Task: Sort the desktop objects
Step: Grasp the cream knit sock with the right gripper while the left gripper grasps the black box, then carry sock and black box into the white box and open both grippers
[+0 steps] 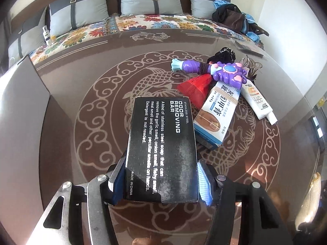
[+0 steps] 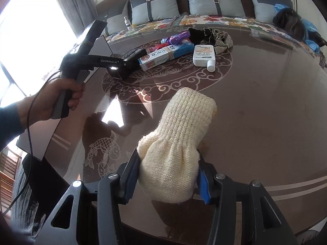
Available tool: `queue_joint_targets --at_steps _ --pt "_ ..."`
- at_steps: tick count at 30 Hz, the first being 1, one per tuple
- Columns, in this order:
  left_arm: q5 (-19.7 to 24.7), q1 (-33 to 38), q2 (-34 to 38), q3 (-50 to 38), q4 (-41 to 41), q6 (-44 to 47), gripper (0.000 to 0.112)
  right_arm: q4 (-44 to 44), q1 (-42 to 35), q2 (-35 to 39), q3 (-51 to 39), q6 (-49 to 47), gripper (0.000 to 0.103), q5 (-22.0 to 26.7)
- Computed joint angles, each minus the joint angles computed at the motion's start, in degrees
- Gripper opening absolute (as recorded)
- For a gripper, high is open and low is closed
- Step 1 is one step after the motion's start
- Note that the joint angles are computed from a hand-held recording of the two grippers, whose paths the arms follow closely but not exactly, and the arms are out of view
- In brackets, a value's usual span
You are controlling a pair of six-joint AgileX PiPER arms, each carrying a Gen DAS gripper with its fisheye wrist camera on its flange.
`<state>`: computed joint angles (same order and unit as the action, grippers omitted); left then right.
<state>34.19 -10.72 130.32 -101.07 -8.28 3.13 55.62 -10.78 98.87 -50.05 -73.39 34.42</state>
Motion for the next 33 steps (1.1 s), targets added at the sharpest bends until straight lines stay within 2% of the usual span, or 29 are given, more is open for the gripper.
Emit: queue_joint_targets --at_steps 4,6,10,12,14,16,19,21,24,27,28,29,31,33 --pt "-9.21 1.87 -13.63 21.22 -12.69 6.70 0.058 0.40 0.16 -1.49 0.39 0.75 0.050 1.29" --pt "-10.99 3.45 -21.93 30.45 -21.10 13.93 0.058 -0.42 1.38 -2.28 -0.20 2.41 0.050 1.89" --pt "-7.60 11.30 -39.69 42.73 -30.37 23.55 0.058 -2.41 8.24 -4.08 -3.70 8.25 0.050 2.88" --pt "-4.00 17.88 -46.66 45.26 -29.52 25.22 0.058 -2.67 13.85 -4.90 -6.49 11.58 0.050 3.41" --pt "-1.00 25.22 -50.71 46.26 -27.07 26.48 0.058 -3.09 20.83 -5.26 -10.01 15.03 0.050 3.25" --pt "0.14 31.90 -51.84 46.71 -23.31 27.11 0.058 -3.47 28.61 -4.17 -14.79 18.70 0.050 3.05" --pt "0.95 41.68 -48.91 47.19 -22.22 30.48 0.058 -6.21 39.54 0.48 -24.31 25.51 0.050 3.13" --pt "-0.44 44.57 -46.05 47.89 -18.75 29.53 0.058 -8.78 45.32 5.01 -31.17 29.73 0.050 3.49" --pt "-1.58 47.05 -42.46 49.36 -18.89 30.15 0.058 -15.81 51.90 13.14 -42.25 38.09 0.050 5.15" --pt "-4.02 47.13 -41.65 51.17 -18.05 27.98 0.061 -23.32 55.62 22.85 -55.23 46.59 0.056 10.93" --pt "-5.28 47.12 -41.99 51.81 -16.60 26.48 0.065 -25.54 56.26 26.11 -59.66 49.06 0.063 13.80" --pt "-5.60 47.76 -42.74 52.54 -17.39 27.28 0.073 -27.07 56.47 28.20 -62.23 50.80 0.068 15.09" --pt "-5.40 49.84 -44.32 53.62 -22.50 32.33 0.084 -25.70 55.63 28.84 -61.97 50.56 0.070 14.38" --pt "-5.49 51.08 -46.79 54.76 -24.98 34.78 0.085 -20.83 53.31 26.51 -57.81 47.39 0.073 12.24"
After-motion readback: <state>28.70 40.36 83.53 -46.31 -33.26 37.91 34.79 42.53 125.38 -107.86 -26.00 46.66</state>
